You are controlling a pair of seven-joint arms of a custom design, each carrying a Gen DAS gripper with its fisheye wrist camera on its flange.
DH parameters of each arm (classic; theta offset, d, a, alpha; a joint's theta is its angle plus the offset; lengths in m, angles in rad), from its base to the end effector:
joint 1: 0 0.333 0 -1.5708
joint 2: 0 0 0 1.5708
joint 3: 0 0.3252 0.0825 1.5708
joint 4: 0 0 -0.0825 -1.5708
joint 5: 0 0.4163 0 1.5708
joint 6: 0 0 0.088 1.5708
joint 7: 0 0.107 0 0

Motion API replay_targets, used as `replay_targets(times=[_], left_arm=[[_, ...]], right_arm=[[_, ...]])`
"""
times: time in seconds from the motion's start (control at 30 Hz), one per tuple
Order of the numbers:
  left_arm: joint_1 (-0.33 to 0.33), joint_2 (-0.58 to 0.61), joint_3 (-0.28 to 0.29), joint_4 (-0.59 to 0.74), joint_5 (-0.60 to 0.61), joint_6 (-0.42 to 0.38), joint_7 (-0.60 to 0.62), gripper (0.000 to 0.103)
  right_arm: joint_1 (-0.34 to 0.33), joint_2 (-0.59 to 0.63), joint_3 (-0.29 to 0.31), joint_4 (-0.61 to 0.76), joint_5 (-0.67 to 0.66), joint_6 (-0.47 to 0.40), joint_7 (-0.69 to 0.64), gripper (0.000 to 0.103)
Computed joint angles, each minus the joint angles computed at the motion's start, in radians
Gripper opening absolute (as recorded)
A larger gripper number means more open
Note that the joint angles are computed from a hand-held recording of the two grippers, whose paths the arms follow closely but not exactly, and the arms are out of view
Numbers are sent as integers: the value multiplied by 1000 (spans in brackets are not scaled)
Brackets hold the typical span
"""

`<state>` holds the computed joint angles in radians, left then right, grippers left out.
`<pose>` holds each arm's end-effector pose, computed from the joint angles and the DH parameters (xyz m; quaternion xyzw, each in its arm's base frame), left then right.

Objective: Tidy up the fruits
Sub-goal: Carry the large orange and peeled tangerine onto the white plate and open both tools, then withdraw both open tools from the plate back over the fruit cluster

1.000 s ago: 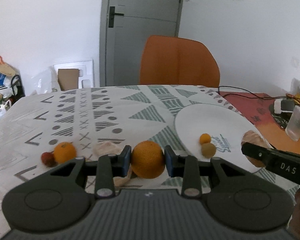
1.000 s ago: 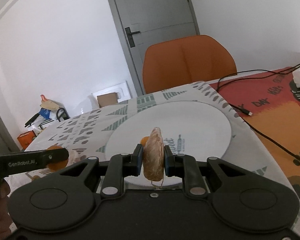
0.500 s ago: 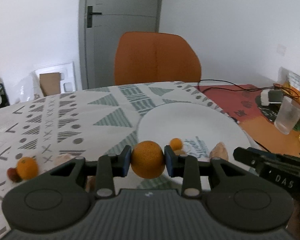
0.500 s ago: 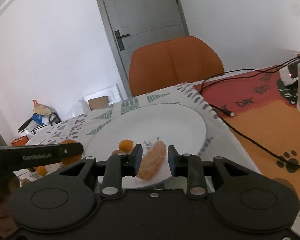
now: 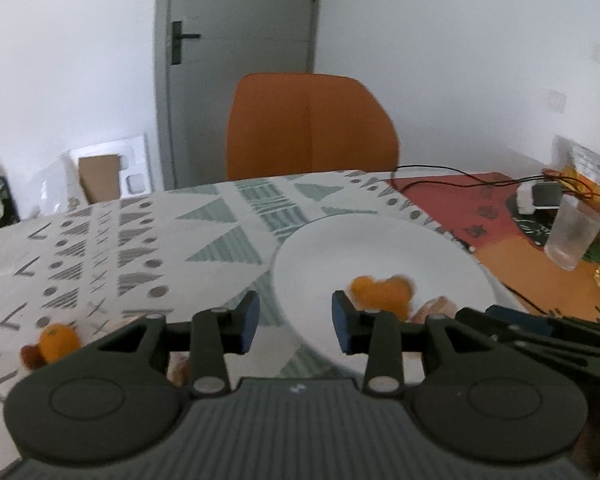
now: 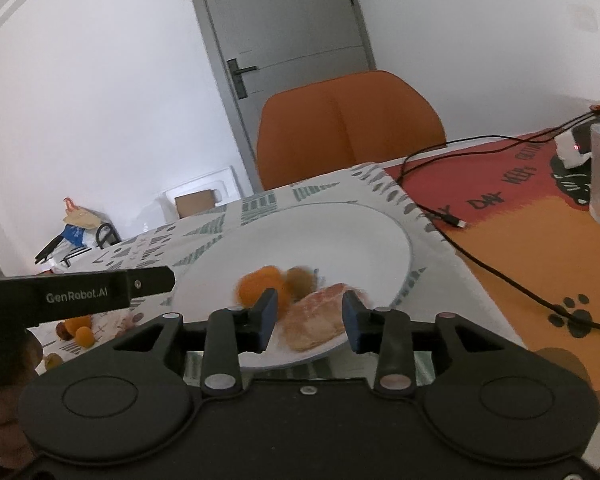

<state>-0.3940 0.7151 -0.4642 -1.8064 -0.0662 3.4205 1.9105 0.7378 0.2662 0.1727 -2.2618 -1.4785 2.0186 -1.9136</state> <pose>0.5227 -0.5056 0.2758 -0.3040 0.8288 -0.4516 0.1293 0.3761 0.3921 0.2259 -0.3156 0.7881 -0.3942 0.3520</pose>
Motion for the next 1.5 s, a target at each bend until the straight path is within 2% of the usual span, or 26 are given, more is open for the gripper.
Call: replay_targets(times=[0.1,0.33,0.4,0.57,0.77,1.13,1.5], left_arm=[[-15,-18,35,-21,-28,19,-9,54],[-47,-61,110,-73,-88,66,-18,70],[-56,-69,129,-87,-108,87,-17,78],[-70,-90,166,-116,-158,111,-9,82],[-81,-110,195,-147,-211,134,6,85],[-60,-126,199,-192,-252,155,9,87],[-55,-122,214,-193,-282,150,6,87]], right_arm=[[0,15,-2,22,-8,7,-13,42],[11,52,-13,78,-14,18,-46,56],[15,63,-18,95,-17,22,-56,60],[26,89,-29,137,-19,31,-87,70],[40,110,-40,177,-29,40,-121,76],[58,150,-59,236,-28,73,-180,81],[71,181,-77,282,-41,106,-228,81]])
